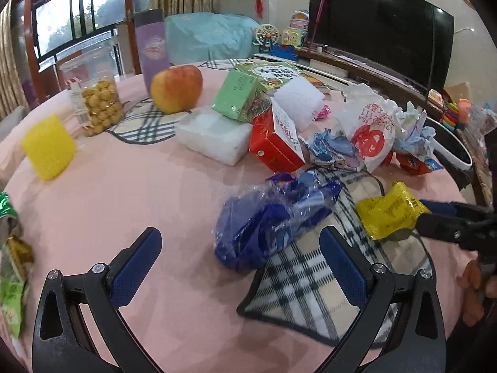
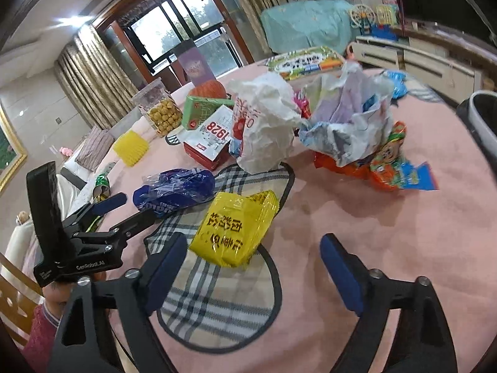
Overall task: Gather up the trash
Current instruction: 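Grasp the blue wrapper with the left tool while the right tool grasps the yellow bag, then carry both wrappers over the trash bin and open both tools to drop them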
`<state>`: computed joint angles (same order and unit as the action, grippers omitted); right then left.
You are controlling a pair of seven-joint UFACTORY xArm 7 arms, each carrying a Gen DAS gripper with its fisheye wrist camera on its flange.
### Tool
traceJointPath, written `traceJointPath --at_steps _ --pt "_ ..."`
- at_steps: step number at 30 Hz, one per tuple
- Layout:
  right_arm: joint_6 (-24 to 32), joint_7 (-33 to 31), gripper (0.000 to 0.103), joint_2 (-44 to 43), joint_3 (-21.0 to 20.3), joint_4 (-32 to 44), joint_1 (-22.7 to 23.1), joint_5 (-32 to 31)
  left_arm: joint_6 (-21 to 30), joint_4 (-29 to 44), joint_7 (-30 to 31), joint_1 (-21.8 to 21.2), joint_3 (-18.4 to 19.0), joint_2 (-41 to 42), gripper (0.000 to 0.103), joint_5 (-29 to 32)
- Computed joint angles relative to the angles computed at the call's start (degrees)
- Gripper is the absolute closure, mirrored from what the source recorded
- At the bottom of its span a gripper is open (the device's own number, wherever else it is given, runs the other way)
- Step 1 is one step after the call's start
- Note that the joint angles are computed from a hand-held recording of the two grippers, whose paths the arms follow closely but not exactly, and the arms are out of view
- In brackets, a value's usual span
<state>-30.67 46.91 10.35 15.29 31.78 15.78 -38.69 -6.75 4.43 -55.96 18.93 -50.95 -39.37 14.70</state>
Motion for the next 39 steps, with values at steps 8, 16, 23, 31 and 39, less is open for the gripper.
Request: traceJointPath --at_steps 8,16,23,31,39 --pt "1.4 4.0 0.081 2.5 1.4 2.5 -2.3 -6.3 -2.1 0.8 5.2 -0.6 1.0 4.2 0.059 -1.8" --pt "-2.7 0.0 0.097 -0.5 -0.3 -1.0 -1.5 -5.1 2.6 -0.5 -3.4 -8.8 0.4 -1.3 0.079 -3.6" --pt "-6.4 1.7 0.103 -3.8 -3.8 -5.7 -3.3 -9.7 5.9 -0.2 -13.9 -15.8 -1.5 -5.1 0.081 -2.4" --pt "-8.4 -0.8 0.103 -7.7 -7.3 -11.1 -4.1 -8.4 5.1 3.7 -20.7 -13.4 -5.4 -3.6 0.081 2.3" --pt "-9.7 -2.9 0.103 -11.1 -9.4 -14.3 -4.5 -6.7 3.6 8.0 -21.9 -10.0 -9.2 -1.6 0.081 4.5"
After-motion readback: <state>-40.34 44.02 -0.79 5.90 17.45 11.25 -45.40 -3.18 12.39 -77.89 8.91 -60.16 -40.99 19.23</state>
